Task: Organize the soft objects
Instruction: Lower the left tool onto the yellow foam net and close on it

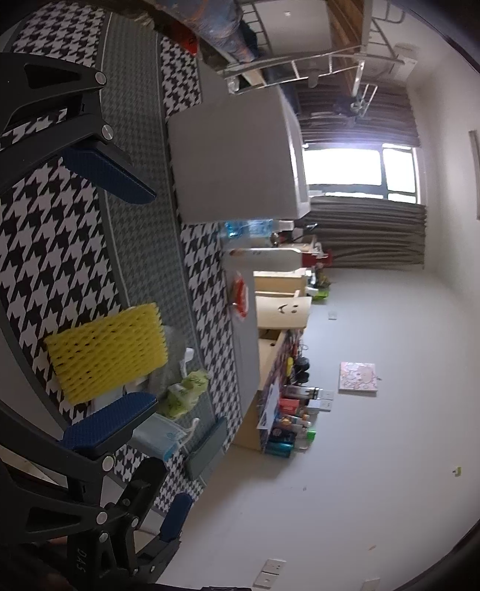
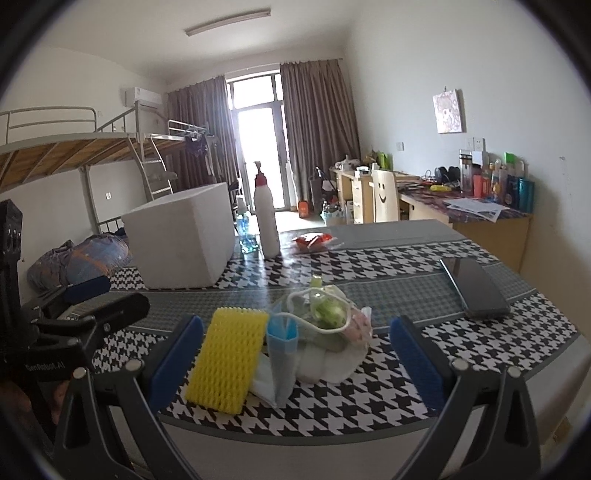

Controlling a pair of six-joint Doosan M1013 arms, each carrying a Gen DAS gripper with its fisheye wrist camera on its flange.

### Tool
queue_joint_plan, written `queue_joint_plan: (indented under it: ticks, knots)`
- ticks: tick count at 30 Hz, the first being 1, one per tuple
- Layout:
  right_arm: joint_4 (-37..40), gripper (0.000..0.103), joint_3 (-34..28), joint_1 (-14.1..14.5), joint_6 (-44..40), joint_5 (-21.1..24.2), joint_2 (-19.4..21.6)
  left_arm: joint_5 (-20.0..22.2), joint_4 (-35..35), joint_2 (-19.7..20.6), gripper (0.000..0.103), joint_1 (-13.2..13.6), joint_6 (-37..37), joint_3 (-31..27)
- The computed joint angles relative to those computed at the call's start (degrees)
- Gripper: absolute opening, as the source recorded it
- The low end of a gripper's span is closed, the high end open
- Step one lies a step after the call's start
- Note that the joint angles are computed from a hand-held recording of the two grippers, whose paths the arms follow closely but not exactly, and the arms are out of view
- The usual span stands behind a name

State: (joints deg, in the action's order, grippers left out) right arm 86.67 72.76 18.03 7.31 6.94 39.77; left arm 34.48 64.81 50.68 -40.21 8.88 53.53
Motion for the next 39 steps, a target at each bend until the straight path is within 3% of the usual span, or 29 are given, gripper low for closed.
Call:
queue_joint_plan:
  ticks: [5,15,25,32,34,39]
  knots:
    - [-10.4,0.102,-0.7,-0.3,10.8,0.8,0.5,-0.5,-5.6,1.0,0.102,0.3,5.3,-1.7]
    - [-21.0,0.102,-0.5,-0.6,22.1,0.9,0.7,-0.9,-14.9,3.1,0.102,0.7,13.2,-4.9]
    - [-36.7,0.1,-1.3,-0.9,38.7,2.2,1.4,1.4,-26.8,5.1,0.102,1.5,22.1,-8.6]
    - [-36.0,0.097,-1.4,-1.1,38.6,3.2,1.7,2.8,-33.8,6.5,0.093,1.9,29.1,-11.2]
    - [-36.7,0.089,-1.7,-1.3,39.6,4.2,1.9,3.7,-36.1,7.0,0.088,2.0,31.5,-12.3]
    - [-37.8,0.083,-2.2,-1.7,41.3,6.4,2.3,4.7,-39.6,7.8,0.079,2.2,34.1,-13.7]
